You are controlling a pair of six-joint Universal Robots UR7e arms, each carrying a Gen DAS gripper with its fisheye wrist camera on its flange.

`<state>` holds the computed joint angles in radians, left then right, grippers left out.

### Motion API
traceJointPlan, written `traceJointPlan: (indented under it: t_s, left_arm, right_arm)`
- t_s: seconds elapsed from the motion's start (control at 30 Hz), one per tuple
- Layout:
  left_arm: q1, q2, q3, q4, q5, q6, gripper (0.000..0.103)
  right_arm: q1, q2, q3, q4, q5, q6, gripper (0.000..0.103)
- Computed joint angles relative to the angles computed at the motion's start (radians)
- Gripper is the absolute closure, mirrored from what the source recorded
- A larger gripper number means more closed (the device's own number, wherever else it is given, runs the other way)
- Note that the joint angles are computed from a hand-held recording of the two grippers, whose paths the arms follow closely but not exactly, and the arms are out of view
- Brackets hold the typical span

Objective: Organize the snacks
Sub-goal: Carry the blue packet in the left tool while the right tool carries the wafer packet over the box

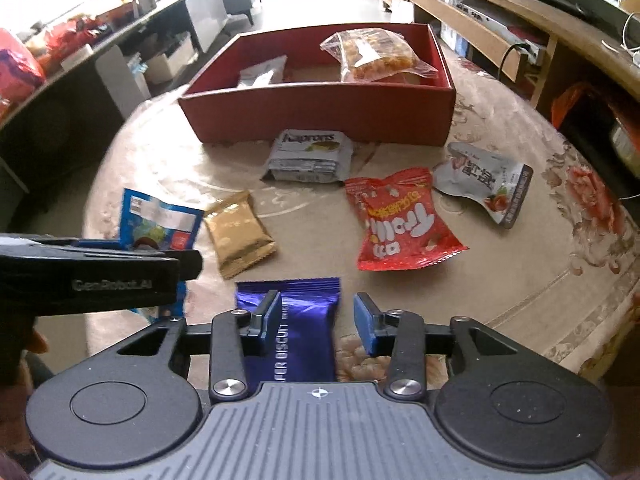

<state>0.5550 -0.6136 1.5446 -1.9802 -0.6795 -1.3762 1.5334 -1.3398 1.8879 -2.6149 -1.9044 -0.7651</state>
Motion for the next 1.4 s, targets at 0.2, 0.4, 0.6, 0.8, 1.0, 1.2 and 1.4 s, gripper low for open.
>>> traceJointPlan:
  t_s: [0.2, 0.4, 0.6, 0.8, 1.0, 1.2, 1.4]
  left_arm:
    - [0.008, -0.008, 0.01, -0.004, -0.015, -0.02, 0.032]
    - [0.013, -0.016, 0.022, -0.007, -0.023, -0.028, 0.032]
    - [0.01, -0.02, 0.033, -0.041, -0.028, -0.008, 0.032]
    - [0.005, -0.024, 0.04, -0.048, -0.015, -0.011, 0.032]
    - [0.004, -0.02, 0.029, -0.024, 0.003, -0.026, 0.032]
    - [0.002, -0.01, -0.001, -0.011, 0.04, -0.01, 0.032]
    - [0.012, 0.001, -0.037, -0.01, 0.069, 0.021, 0.032]
  right_arm:
    - [0.006, 0.02, 0.004, 0.003, -0.059, -0.029, 0.026]
    - [0.029, 0.06, 0.027, 0.019, -0.15, -0.09, 0.017]
    - [0.025, 0.061, 0.031, 0.004, -0.159, -0.092, 0.029]
    - [0.021, 0.018, 0.036, -0.01, -0.09, -0.079, 0.03]
    - [0.014, 0.013, 0.013, -0.043, -0.045, -0.039, 0.03]
    - [0.019, 0.016, 0.004, -0.063, -0.023, -0.05, 0.03]
    - [0.023, 0.034, -0.029, -0.074, 0.007, -0.03, 0.03]
